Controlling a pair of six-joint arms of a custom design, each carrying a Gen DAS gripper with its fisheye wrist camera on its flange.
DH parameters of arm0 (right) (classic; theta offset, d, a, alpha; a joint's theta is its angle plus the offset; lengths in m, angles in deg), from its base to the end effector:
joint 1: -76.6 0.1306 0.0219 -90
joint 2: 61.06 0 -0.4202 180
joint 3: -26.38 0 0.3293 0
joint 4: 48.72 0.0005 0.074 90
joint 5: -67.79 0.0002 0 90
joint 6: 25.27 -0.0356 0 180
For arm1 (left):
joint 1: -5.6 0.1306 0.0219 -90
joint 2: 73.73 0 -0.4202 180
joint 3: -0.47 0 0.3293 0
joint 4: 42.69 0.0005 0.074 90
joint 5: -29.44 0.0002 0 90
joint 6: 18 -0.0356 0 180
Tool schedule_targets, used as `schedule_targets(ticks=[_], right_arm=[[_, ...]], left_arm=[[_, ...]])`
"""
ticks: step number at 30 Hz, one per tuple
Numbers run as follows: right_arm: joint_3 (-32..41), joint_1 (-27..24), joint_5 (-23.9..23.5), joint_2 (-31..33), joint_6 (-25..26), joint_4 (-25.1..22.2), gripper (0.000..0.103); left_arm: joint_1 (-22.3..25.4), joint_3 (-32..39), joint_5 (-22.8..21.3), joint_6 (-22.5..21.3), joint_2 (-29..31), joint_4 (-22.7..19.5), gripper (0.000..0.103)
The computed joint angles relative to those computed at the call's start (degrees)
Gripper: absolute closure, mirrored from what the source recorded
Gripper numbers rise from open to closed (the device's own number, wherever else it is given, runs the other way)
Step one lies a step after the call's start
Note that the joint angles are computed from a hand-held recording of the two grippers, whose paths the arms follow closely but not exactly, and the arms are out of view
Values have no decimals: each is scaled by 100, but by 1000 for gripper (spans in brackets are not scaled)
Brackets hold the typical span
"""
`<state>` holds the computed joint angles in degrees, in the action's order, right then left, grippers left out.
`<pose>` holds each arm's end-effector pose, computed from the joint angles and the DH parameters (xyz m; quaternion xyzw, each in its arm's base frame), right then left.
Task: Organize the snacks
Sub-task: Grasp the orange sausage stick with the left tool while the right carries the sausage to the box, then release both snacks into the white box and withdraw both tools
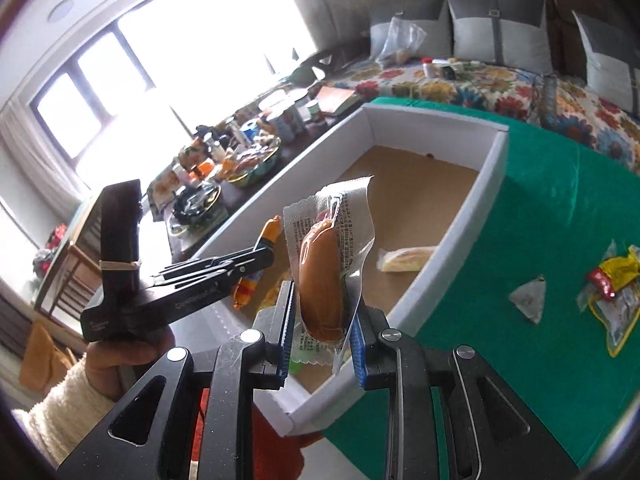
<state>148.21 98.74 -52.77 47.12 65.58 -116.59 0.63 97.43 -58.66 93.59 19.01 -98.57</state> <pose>0.4880 0.2176 0.5225 -0.2623 0.8835 0.3012 0.2449 0.4364 -0.0396 0.4885 -0.1311 0.9353 -0.0907 0.3159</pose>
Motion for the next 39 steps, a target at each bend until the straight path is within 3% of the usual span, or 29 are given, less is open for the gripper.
schedule_targets(ticks=[1,2,4,7,8,10,14,17,20,25,29,32,35,39], right_arm=[[-67,60,-47,17,-7,-61,68],[-127,89,-87,52,0,-120,54],[-478,46,-135,-55,-61,87,39],[-1181,-220,146,-409,-45,680,38],[-1433,-349,369,-545,37,899,33],[-2036,-668,963,-824,256,1433,28],[-3127,-1537,2309,-1113,949,2249,28],[-3648,-2390,2813,-1168,1152,2606,28],[-3965,-3195,2966,-1224,1090,2997,28],[-4687,-4021,3198,-1580,925,3891,28],[-4341,-4309,2759,-1372,597,3418,28],[-4266,-4267,2867,-1299,769,3637,26],[-4130,-4303,2634,-1169,809,3394,24],[-4143,-4356,2451,-1160,864,3299,24]], left_arm=[[5,-51,-105,59,38,-31,61],[16,-127,-184,126,37,-28,34],[64,-455,-289,208,-193,195,22],[-86,-560,-332,272,-330,241,21],[-191,-519,-370,307,-337,224,21],[-445,-369,-421,299,-324,231,21],[-1170,61,-468,140,-200,290,18],[-1810,438,-386,12,59,382,13],[-2409,758,-243,-50,498,405,4],[-3112,1127,-359,-116,1531,142,4],[-3312,1373,-733,-157,2124,116,4],[-3367,1675,-1114,-240,2457,100,4],[-3360,1954,-1404,-259,2725,-58,3],[-3319,1634,-1450,-179,2637,445,0]])
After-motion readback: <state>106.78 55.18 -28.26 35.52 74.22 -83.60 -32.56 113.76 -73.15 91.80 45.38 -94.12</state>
